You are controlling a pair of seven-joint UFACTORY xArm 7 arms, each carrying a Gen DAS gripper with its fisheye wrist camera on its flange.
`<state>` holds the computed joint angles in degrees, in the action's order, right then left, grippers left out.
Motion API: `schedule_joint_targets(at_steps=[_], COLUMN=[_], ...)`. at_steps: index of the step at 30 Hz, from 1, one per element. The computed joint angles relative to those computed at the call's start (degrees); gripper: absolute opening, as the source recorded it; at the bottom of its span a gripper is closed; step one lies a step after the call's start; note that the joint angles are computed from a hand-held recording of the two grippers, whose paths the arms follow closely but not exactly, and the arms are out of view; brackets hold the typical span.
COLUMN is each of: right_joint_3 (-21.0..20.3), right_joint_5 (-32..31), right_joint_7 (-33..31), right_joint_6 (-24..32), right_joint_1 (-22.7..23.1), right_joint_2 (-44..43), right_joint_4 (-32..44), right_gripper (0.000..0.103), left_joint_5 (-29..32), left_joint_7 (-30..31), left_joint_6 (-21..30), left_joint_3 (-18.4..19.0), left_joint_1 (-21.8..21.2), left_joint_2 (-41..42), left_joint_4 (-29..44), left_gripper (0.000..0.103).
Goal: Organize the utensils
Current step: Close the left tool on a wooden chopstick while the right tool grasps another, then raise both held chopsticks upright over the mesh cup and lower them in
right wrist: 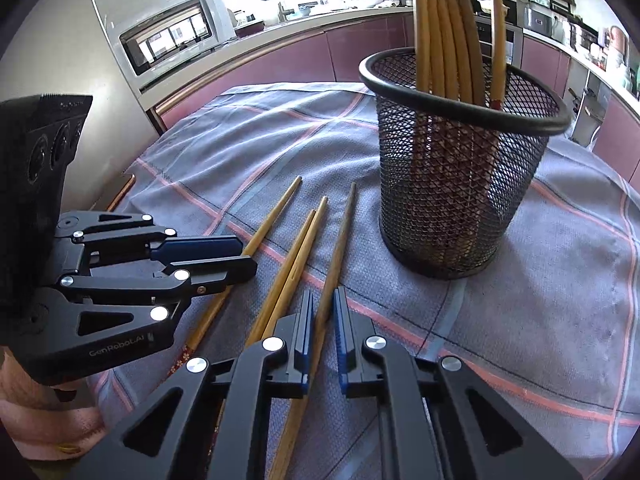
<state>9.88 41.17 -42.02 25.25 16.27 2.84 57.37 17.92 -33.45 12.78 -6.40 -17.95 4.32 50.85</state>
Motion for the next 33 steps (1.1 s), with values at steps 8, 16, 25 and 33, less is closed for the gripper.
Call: schedule_joint_targets(at_steps=[8,16,25,33], right_joint_3=[-0.7,-2.6,-5.4,-6.7], right_joint_5=[5.7,14.6,22.3,27.7], right_joint_7=[-4.5,-12.7,-18.8,-22.6], right_joint_6=[1.9,5.8,7.2,4.5], right_joint_1=[-0.5,-0.4,0.3,0.7], right_joint_2=[-2.1,-5.6,-10.5,-12.2], right_joint_4=[-0.8,-1.5,-2.2,-1.6], right_gripper=[0.005,0.005,0.005,0.005], left_joint_5=[0.7,-4.5,-28.0,-37.7], left_joint_7=[-4.4,0.2,21.5,31.0], left_joint_6=[-1.5,-5.3,-10.7,-12.8], left_joint_3=[0.4,-1.0,2.6,6.7], left_joint_1=[0.2,1.6,-4.9,-10.4], left_joint_2=[-0.9,-5.9,-13.0,-16.9], left_joint_4=[-1.3,-5.0,-8.3,-8.4], left_gripper=[0.008,0.008,0.008,0.008])
